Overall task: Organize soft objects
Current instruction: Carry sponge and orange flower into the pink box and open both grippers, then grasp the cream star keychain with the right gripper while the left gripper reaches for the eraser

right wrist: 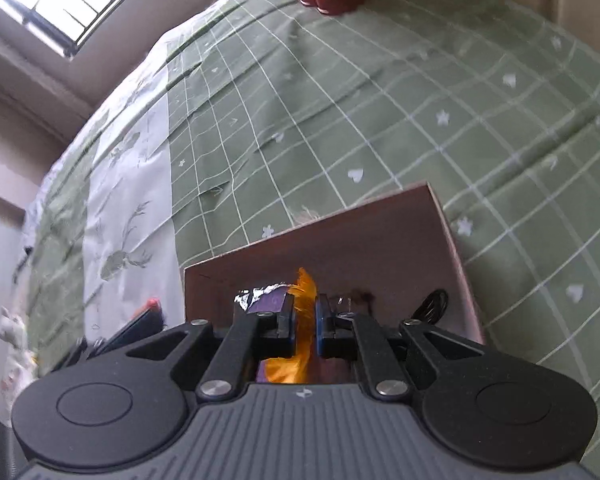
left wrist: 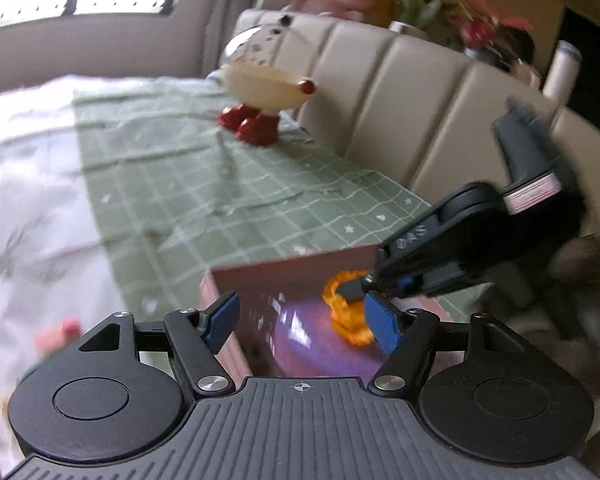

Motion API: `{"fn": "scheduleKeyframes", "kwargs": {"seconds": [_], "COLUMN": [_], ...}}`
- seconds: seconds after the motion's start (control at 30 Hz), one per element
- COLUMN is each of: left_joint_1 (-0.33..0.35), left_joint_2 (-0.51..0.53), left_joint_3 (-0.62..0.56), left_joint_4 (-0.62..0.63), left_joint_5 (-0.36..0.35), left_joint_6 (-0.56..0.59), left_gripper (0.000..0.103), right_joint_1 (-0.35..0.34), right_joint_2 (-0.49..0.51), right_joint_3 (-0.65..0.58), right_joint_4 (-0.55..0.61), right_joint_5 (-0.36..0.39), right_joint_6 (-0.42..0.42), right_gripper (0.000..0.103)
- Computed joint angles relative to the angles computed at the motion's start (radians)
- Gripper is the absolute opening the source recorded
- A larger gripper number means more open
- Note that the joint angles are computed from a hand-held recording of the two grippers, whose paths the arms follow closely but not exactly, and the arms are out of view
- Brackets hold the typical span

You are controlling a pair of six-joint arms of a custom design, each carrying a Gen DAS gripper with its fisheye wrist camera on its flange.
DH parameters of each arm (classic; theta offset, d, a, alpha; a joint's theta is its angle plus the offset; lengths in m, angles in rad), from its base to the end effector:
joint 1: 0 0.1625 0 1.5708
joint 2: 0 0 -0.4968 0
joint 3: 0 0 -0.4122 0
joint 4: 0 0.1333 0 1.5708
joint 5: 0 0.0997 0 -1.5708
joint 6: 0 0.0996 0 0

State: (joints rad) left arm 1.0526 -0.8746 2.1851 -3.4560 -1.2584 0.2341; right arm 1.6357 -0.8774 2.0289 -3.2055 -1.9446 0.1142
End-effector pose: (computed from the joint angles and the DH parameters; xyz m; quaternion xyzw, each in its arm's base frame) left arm -0.1349 -0.5676 0.1200 0.3070 0.8973 -0.2983 0.1080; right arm 0.1367 -0.6091 0.1323 -0.0680 -0.9527 0.2503 0.1587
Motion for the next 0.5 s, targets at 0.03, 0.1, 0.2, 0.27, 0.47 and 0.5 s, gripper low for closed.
{"fn": "scheduleKeyframes", "kwargs": {"seconds": [0.03,0.1,0.2,0.27,0.47,0.5], "left_joint_1": [0.003,0.010,0.014,0.024,0.053,0.056], "left_joint_2": [-0.028,-0.072,-0.159,-0.198,-0.270,-0.279], "left_joint_3": [0.019,0.045,0.112,0.134,0.175,0.177], "left_joint_4": [0.018,0.046,0.097,0.138,0.206,0.217], "left_joint_5": [-0.010,-0.023,-0.014,0.000,0.078,0.099], "left_joint_6": [-0.028,-0.051,-0.084,-0.114,-0.166,-0.173], "left_gripper": [0.074,0.074,0.074,0.074,0.074,0.074], "right_joint_1": [-0.001,-0.006,-0.004,0.014,0.048,0.053], "right_joint_2": [0.007,0.020,0.041,0.065,0.069,0.062], "right_joint_3": [-0.003,-0.012,-0.016,-0.014,-0.028,-0.017], "right_joint_4": [0.001,0.007,-0.025,-0.122,-0.112,-0.126], "right_joint_5": [-0.005,-0.001,-0.019,-0.090,-0.185,-0.185], "right_joint_6": [0.001,0.026,0.065,0.055,0.052,0.047], "right_gripper": [0.009,0.009,0.009,0.009,0.030,0.036]}}
